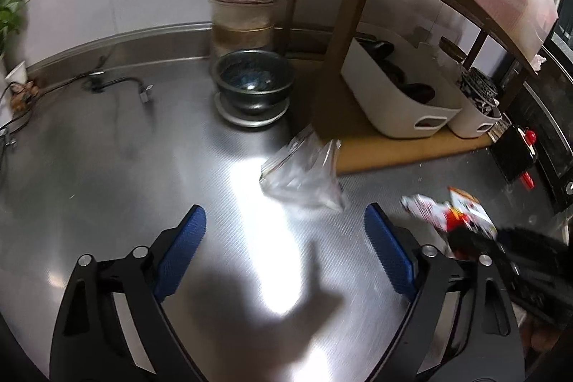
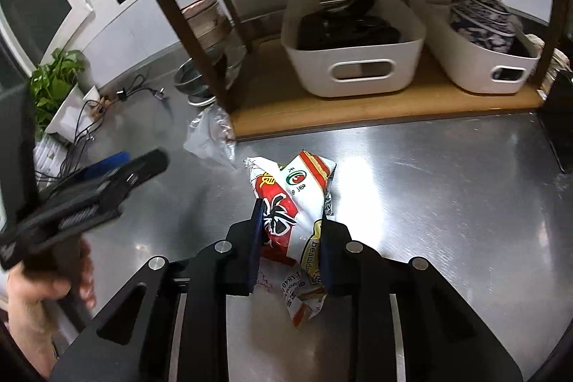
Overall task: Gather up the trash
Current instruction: 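Grasp the red-and-white snack bag with the right tool while the left tool grasps a small clear bag, then carry the snack bag and clear bag down over the trash bin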
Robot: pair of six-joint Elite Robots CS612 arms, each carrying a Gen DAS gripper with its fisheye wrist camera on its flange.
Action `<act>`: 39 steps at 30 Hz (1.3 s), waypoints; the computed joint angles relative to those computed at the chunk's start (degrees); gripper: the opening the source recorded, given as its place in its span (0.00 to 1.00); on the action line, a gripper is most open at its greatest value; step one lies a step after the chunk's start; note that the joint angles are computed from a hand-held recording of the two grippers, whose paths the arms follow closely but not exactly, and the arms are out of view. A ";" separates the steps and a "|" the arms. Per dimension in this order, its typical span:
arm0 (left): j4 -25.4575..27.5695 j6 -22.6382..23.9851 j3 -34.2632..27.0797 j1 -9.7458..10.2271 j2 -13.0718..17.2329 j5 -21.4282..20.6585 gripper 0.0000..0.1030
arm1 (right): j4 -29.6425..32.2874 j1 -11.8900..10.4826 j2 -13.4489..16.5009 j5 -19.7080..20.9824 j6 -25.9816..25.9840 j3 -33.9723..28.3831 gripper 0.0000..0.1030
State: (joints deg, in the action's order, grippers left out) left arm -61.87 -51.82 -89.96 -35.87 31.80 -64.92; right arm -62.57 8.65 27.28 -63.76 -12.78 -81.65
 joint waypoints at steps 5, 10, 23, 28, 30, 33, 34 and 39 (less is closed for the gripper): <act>-2.91 1.98 4.18 1.08 -0.86 -1.64 0.74 | -0.31 -0.10 0.51 -0.59 0.70 -0.91 0.26; -4.13 2.43 6.80 1.93 -1.25 -2.81 0.57 | 0.24 -0.43 0.89 -0.61 0.91 -1.32 0.26; -1.38 3.50 5.47 -0.18 -1.79 -3.00 0.09 | 2.17 -0.68 0.72 0.16 -1.38 -3.41 0.26; 3.90 -0.56 1.42 -3.44 -1.76 0.30 0.09 | 4.01 -1.24 1.10 1.21 -3.03 -6.15 0.26; 6.38 -2.58 -0.34 -4.73 -1.72 1.84 0.09 | 5.11 -1.70 1.44 1.64 -4.11 -7.96 0.26; 10.36 -6.12 -3.35 -7.25 -1.64 4.33 0.09 | 6.96 -2.30 1.89 1.93 -5.52 -10.40 0.25; 11.48 -7.07 -4.21 -7.90 -1.59 4.81 0.09 | 8.11 -2.62 2.06 2.29 -6.21 -11.44 0.25; 17.43 -12.97 -7.93 -12.20 -1.69 7.53 0.09 | 13.29 -3.96 3.02 3.72 -9.76 -16.18 0.25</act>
State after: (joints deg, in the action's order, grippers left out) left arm -44.44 -64.79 -97.89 -48.07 30.11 -57.38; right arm -49.28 4.69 30.30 -60.05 -22.54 -97.83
